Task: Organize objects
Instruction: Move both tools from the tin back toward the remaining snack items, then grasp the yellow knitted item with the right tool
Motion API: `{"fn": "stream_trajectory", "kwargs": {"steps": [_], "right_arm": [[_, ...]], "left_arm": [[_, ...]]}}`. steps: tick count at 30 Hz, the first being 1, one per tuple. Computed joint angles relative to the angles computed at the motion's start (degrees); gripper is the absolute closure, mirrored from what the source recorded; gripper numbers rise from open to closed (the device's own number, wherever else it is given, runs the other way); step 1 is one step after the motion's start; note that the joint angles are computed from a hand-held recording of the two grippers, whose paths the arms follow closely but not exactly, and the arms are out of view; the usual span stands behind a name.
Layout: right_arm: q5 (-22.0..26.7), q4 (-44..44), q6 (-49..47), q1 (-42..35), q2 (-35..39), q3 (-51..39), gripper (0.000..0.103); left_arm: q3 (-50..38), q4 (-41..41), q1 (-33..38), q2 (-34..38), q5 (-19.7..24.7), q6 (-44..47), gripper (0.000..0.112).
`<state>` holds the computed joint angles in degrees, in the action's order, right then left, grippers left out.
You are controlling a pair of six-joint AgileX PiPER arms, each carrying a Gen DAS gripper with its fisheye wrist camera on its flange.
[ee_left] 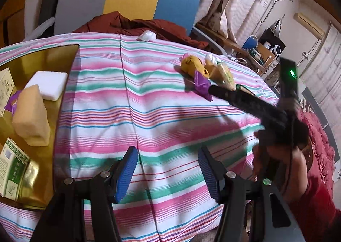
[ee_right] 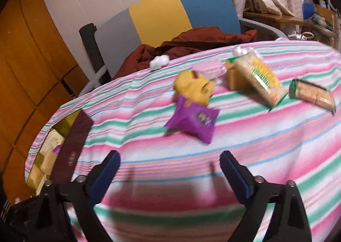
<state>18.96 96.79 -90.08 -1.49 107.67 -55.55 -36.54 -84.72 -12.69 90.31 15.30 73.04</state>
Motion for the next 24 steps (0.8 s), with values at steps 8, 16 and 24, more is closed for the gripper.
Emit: {"fn": "stream_trajectory", "kwargs": {"steps": [8,16,24], "right_arm": [[4.9,-24.1,27.2,-3.0,10.7,-16.7,0.025],[18.7,-13.3,13.8,-2.5,9.0,-11.9,0.027],[4.4,-23.5,26.2,-2.8,10.6,-20.3,0.015]], "left_arm": [[-1.0,6.5,-1.9,-0.2,-1.5,-7.2,0.053],[-2.2,9.1,-2.2,1.4,-1.8,-10.4,0.053],[-2.6,9.5,-2.9,2.5,-2.1,-11.4,0.053]]}}
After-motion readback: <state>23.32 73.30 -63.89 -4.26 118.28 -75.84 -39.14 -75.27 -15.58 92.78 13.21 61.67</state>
